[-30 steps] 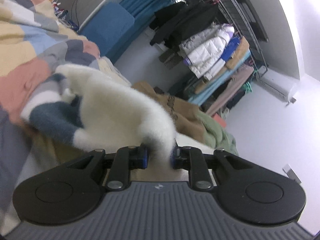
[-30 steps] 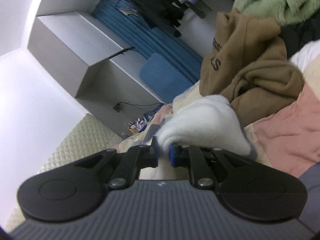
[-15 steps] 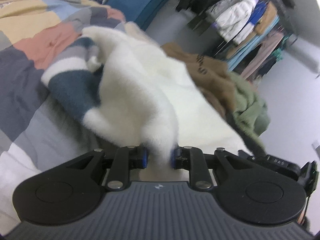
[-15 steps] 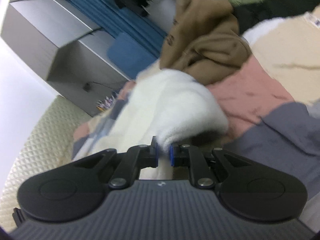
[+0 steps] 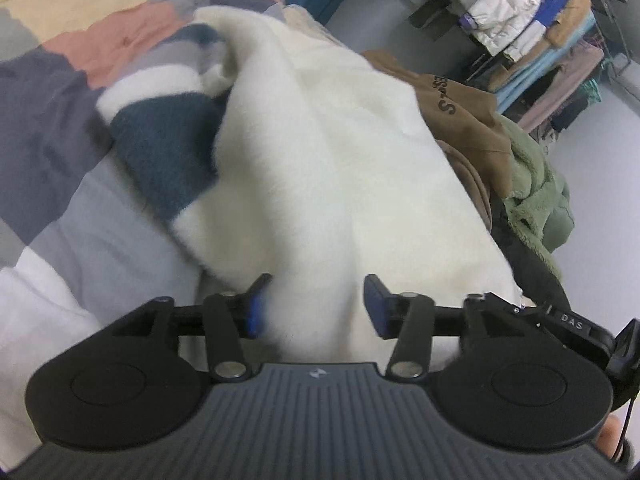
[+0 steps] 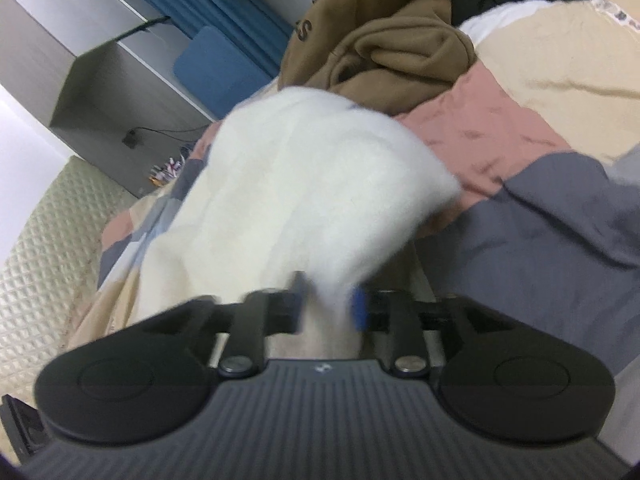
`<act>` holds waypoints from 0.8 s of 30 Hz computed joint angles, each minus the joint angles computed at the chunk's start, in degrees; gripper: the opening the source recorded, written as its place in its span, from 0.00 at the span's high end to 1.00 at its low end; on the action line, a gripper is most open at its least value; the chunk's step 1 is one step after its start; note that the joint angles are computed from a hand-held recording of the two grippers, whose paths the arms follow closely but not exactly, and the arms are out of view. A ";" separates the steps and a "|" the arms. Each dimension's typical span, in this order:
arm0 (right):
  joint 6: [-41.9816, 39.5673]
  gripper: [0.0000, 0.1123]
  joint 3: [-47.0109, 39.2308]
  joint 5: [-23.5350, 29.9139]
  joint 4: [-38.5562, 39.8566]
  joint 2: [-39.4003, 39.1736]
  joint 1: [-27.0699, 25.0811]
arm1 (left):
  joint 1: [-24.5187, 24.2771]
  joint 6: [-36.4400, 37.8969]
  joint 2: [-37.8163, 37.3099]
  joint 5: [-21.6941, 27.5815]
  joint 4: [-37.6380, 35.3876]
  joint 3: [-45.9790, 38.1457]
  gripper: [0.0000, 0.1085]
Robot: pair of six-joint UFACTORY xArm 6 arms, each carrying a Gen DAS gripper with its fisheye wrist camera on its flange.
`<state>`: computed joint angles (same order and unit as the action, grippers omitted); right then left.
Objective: Fold large clothes
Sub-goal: 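Lift the sweater with both grippers, raising it off the bed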
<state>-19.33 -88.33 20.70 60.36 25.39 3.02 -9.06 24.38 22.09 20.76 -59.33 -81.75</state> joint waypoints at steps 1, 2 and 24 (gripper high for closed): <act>0.41 0.52 0.12 0.38 0.19 0.05 0.08 | 0.26 -0.25 0.28 0.54 -0.47 -0.32 0.43; 0.14 0.49 0.30 0.95 0.81 0.03 -0.05 | 0.52 -0.67 0.64 1.04 -0.98 -0.74 0.39; -19.33 0.83 -4.64 2.98 24.88 3.81 0.57 | 3.12 12.52 6.93 4.68 -24.07 -8.85 0.82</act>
